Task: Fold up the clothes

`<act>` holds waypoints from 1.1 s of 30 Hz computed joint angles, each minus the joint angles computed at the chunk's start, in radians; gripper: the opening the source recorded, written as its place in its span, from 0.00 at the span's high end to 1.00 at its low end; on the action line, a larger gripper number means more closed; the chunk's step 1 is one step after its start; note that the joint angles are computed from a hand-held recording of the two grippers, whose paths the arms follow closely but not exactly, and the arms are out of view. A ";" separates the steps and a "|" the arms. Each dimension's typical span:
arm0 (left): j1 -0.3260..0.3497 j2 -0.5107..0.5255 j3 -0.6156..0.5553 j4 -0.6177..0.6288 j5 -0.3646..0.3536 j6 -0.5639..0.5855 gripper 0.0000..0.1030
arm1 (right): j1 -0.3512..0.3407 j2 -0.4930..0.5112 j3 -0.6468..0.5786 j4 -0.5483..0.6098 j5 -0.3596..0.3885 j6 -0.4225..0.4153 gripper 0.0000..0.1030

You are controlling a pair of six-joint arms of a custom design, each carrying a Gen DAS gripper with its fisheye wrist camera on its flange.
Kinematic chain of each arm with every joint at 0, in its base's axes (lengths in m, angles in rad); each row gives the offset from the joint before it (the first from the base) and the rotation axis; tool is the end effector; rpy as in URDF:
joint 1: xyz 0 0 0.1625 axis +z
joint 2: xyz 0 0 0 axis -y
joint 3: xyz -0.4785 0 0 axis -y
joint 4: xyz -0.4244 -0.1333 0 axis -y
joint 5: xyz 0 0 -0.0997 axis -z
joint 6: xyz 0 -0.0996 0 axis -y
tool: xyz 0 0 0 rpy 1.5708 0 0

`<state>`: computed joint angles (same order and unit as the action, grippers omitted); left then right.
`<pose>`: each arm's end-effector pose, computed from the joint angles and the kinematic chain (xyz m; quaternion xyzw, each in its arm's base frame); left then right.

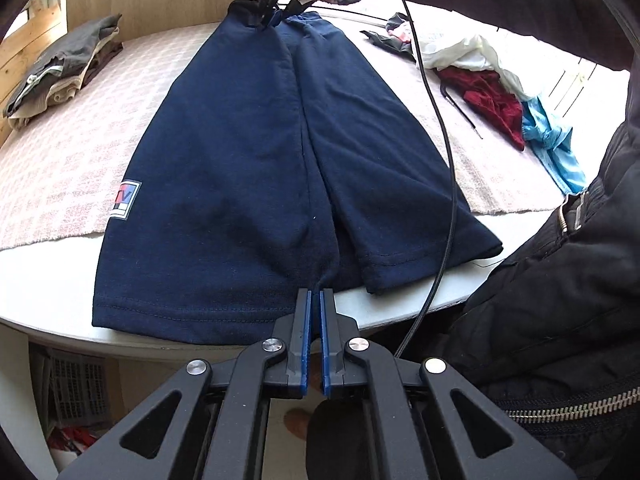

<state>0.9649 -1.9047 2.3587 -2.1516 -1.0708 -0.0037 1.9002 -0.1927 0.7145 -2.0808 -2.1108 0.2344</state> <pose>-0.0417 -0.3781 0.3543 0.2718 0.9281 -0.1327 0.2171 0.3805 -0.8594 -0.0440 0.0473 -0.9626 0.0687 0.2578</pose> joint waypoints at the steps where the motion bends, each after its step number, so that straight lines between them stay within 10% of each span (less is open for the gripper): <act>1: 0.008 -0.008 -0.005 -0.011 -0.017 -0.007 0.97 | 0.001 -0.004 0.004 -0.013 0.012 -0.005 0.93; 15: 0.063 -0.018 -0.062 -0.181 -0.082 -0.016 0.97 | 0.043 0.128 -0.290 0.012 0.128 -0.072 0.94; 25: -0.007 -0.074 -0.138 -0.225 0.110 0.031 0.97 | 0.042 0.097 -0.277 -0.019 0.212 -0.086 0.94; 33: 0.064 0.063 -0.073 -0.178 -0.139 0.107 0.97 | -0.011 0.001 -0.055 -0.066 0.140 -0.038 0.94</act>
